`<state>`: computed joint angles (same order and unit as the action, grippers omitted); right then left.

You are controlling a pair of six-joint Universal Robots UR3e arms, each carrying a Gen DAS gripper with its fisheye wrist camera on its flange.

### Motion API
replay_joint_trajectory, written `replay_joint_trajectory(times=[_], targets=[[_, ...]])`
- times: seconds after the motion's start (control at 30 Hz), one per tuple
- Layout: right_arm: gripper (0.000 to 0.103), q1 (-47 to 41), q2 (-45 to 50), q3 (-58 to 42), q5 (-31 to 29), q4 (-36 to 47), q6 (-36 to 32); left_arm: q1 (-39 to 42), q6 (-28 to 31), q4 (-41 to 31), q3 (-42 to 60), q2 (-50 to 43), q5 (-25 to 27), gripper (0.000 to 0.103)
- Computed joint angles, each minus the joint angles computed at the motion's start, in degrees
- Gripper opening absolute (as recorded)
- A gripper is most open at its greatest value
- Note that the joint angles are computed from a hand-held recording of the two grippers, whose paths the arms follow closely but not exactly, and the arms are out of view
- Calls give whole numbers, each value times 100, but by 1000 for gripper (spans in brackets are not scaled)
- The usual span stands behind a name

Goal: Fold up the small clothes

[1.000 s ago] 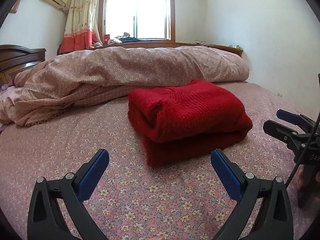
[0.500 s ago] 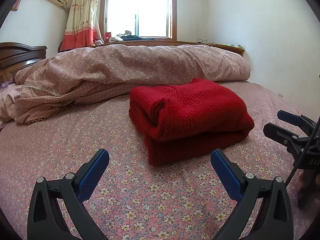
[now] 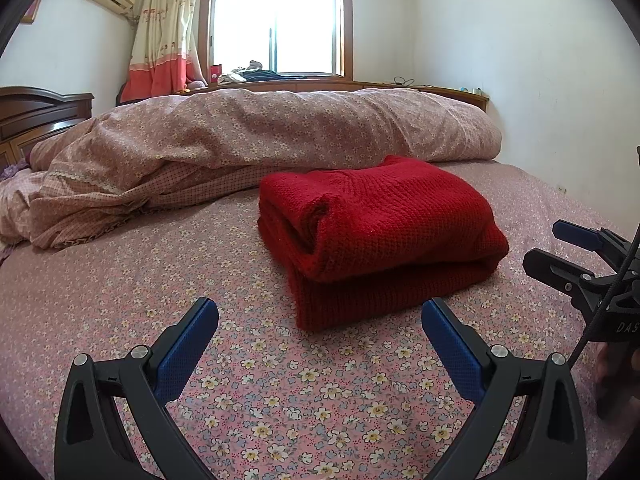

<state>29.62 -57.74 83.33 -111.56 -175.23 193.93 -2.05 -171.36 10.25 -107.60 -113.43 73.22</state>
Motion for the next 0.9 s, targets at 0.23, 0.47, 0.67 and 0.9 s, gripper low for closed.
replay_joint_trajectory(times=[0.23,0.47,0.67,0.9], targets=[[103,-5,14,-30,8,18,-16,10,19,-32,28,-14,-13,99],[103,-4,12,-32,6,31,-16,-1,62,-121,69,-24,-24,99],[103,-1,18,-47,18,34,-31,3,64,-111,64,-29,-30,98],[103,2,26,-60,21,46,-51,-7,52,-72,52,-45,-15,99]])
